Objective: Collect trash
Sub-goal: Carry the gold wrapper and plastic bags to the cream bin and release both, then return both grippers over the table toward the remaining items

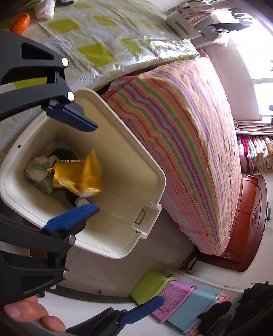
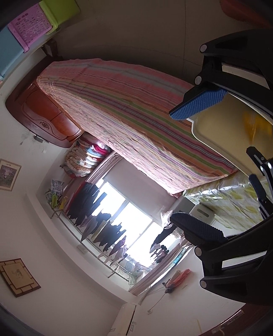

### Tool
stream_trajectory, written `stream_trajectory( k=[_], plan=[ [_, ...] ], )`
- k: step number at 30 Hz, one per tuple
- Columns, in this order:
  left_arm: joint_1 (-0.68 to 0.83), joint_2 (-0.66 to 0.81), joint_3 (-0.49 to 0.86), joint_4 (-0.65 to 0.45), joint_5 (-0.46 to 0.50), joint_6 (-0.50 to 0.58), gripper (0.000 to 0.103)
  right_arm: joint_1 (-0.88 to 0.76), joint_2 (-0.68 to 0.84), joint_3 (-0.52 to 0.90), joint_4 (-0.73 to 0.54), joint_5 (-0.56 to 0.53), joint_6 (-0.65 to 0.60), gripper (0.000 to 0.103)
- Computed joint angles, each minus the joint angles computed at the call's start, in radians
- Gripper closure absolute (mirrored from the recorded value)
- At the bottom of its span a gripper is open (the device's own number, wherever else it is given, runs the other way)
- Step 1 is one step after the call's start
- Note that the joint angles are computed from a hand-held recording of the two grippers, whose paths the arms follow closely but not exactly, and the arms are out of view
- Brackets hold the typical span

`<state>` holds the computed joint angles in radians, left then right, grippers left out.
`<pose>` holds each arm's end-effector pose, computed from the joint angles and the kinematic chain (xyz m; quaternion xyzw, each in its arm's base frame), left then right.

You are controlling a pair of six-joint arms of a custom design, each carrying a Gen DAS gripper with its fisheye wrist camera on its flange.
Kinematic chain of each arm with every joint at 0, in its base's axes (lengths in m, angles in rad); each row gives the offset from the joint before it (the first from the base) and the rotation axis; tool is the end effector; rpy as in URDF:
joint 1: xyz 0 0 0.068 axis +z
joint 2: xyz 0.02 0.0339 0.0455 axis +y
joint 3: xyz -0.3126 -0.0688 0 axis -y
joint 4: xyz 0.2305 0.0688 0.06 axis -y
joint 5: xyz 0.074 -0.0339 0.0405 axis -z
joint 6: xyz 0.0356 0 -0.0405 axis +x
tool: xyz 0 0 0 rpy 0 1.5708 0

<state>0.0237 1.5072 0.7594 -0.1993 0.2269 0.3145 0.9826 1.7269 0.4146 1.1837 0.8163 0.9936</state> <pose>0.2735 -0.0015 0.2245 0.1714 0.9306 -0.0549 0.3186 0.1787 0.2211 0.2022 0.2658 0.6879 0.3419 0.5824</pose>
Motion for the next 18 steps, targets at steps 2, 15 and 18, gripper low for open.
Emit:
stream_trajectory(
  k=[2, 15, 18],
  plan=[
    [0.004, -0.008, 0.002, -0.009, 0.0, 0.012, 0.027, -0.001, 0.005, 0.004, -0.007, -0.004, 0.006, 0.014],
    [0.23, -0.16, -0.038, -0.088, 0.127, 0.148, 0.027, 0.013, 0.012, 0.1, -0.157, -0.025, -0.031, 0.014],
    [0.362, -0.179, -0.045, -0.114, 0.191, 0.231, 0.027, 0.017, 0.024, 0.142, -0.212, -0.038, -0.04, 0.013]
  ],
)
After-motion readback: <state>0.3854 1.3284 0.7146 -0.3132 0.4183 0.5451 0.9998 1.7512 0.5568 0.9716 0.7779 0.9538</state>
